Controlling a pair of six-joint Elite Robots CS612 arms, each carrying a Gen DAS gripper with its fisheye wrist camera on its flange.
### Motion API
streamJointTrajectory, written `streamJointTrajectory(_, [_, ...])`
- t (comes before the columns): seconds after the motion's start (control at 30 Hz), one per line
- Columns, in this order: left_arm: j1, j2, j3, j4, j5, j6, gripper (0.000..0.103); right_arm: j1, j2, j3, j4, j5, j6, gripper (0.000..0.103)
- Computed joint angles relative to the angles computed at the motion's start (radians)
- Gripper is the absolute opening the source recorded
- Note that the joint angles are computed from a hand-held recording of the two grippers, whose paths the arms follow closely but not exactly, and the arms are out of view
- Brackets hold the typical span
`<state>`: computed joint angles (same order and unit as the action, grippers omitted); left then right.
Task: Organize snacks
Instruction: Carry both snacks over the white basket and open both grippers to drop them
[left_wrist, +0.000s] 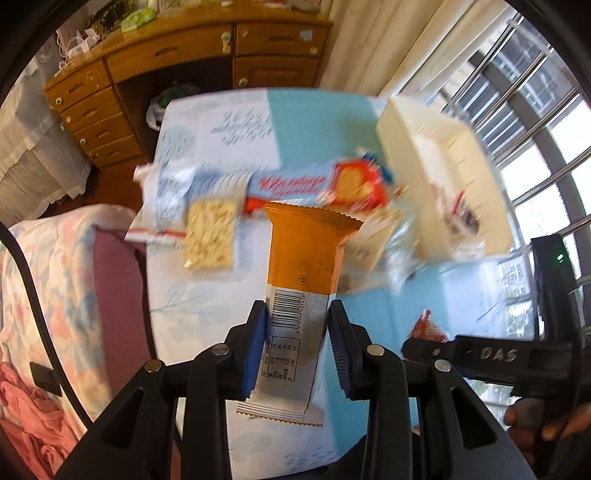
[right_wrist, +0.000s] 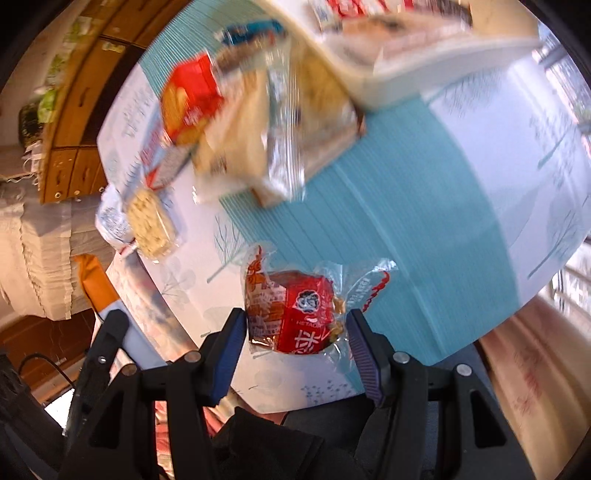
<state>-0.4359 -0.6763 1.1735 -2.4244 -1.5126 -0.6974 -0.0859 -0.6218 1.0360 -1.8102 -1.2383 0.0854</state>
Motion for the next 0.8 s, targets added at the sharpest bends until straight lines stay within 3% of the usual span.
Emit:
streamJointTrajectory(0.2, [-0.025, 0.021, -0.074, -0.048, 0.046, -0.027, 0.032, -0.016, -0.006, -0.028, -0.046, -0.023, -0.102, 0.056])
streamJointTrajectory(0.43, [-0.049, 0.082, -0.202, -0.064, 0.076, -0.051, 0.032, -0.037, 0.003, -0.065, -0.141, -0.059, -0.226, 0.056])
streamJointTrajectory(0.6, [-0.061, 0.143, -0.314, -0.064, 0.078, -0.062, 0.032, -0.056, 0.02, -0.103, -0.192, -0.082, -0.278, 0.056])
streamJointTrajectory(0.8, [-0.066, 0.253, -0.506, -0.053, 0.07, -0.067, 0.032, -0.074, 0.054, -0.17, -0.247, -0.115, -0.36, 0.056])
